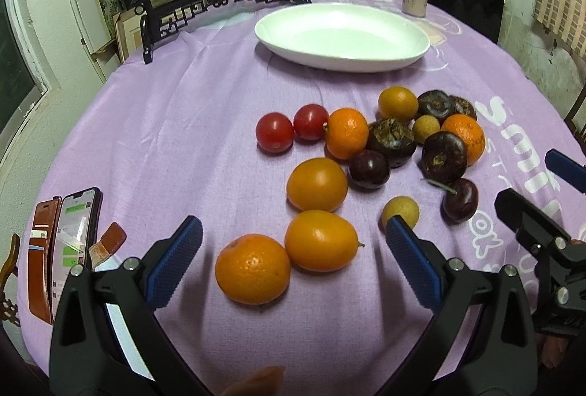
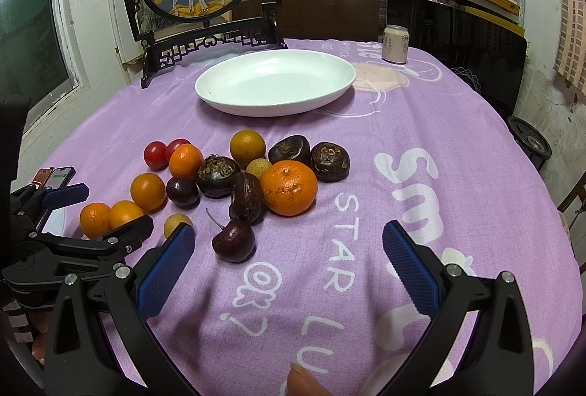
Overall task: Organize fruits
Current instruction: 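Move both tools toward the fruit pile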
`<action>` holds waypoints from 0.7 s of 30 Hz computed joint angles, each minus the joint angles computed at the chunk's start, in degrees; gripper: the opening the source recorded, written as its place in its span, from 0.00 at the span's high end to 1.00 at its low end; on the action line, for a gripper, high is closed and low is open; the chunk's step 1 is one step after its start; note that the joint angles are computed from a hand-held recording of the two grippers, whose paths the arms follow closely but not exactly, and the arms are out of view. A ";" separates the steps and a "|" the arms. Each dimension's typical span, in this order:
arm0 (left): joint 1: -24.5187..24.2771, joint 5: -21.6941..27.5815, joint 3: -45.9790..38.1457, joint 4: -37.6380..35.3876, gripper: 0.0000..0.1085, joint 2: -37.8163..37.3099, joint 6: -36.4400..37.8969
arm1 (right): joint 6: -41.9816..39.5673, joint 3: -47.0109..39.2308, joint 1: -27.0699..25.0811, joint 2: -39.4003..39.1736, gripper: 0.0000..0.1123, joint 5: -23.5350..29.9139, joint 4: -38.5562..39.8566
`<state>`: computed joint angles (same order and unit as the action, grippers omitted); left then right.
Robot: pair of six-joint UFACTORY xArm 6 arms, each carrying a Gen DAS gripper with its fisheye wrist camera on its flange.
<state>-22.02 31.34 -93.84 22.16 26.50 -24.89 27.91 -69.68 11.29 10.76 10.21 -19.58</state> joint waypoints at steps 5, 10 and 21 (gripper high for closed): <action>0.78 6.23 -3.45 -9.89 0.07 2.21 9.01 | -10.96 -1.93 0.65 1.24 0.10 6.25 11.11; 1.68 2.03 1.17 -13.30 0.07 -0.23 14.17 | -14.38 -3.14 0.37 2.08 0.10 12.16 12.17; 1.87 0.53 1.19 -14.10 0.07 0.17 15.74 | -29.32 -2.41 -0.77 1.73 0.10 14.64 21.83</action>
